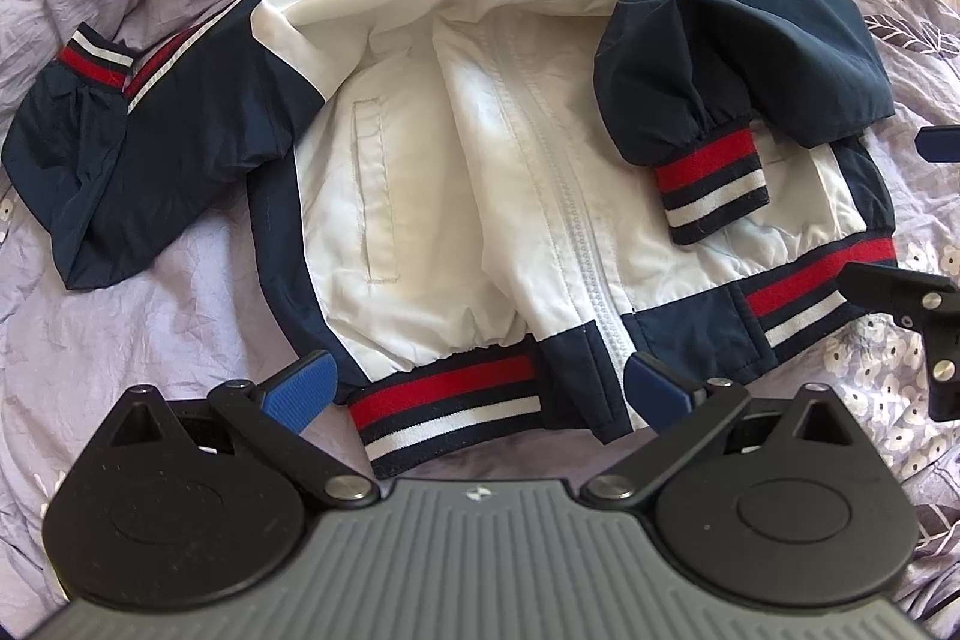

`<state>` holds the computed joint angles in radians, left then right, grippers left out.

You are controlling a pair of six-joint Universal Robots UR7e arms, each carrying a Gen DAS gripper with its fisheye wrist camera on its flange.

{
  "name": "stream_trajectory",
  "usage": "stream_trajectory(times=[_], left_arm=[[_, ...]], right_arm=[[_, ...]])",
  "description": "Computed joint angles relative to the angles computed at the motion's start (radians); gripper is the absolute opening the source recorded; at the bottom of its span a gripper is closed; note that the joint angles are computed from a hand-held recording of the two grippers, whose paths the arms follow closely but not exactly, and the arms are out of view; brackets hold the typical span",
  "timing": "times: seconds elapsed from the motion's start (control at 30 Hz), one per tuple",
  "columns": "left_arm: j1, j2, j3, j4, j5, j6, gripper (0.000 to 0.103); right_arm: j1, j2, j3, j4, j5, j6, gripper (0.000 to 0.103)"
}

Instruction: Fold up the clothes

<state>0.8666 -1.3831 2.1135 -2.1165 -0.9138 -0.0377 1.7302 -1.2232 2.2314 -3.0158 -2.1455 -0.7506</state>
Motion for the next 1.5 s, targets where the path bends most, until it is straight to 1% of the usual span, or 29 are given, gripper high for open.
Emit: stream_trajectory(times=[0.33, 0.87, 1.1, 1.27, 1.33, 1.4, 1.5], left_arm=[[0.002, 0.004, -0.003, -0.004, 0.01, -0.01, 0.103], [0.009, 0.008, -0.003, 0.0, 0.023, -0.016, 0.103], [0.017, 0.012, -0.008, 0.016, 0.016, -0.027, 0.103], [0.023, 0.011, -0.006, 0.024, 0.021, -0.027, 0.103], [0.028, 0.007, -0.005, 0.031, 0.024, -0.018, 0.103], [0.045, -0.006, -0.002, 0.028, 0.014, 0.015, 0.103], [0.08, -0.027, -0.003, 0.025, -0.009, 0.057, 0.103]], right_arm=[[-0.006, -0.01, -0.008, 0.039, 0.012, 0.02, 0.103], [-0.012, -0.005, -0.006, 0.028, 0.004, 0.011, 0.103], [-0.017, -0.005, -0.005, 0.033, 0.005, 0.016, 0.103], [-0.025, -0.006, 0.004, 0.014, 0.022, 0.005, 0.103], [-0.039, -0.011, 0.012, 0.013, 0.052, -0.009, 0.103], [-0.058, -0.018, 0.02, 0.011, 0.083, -0.023, 0.103], [-0.092, -0.026, 0.028, 0.018, 0.121, -0.008, 0.103]])
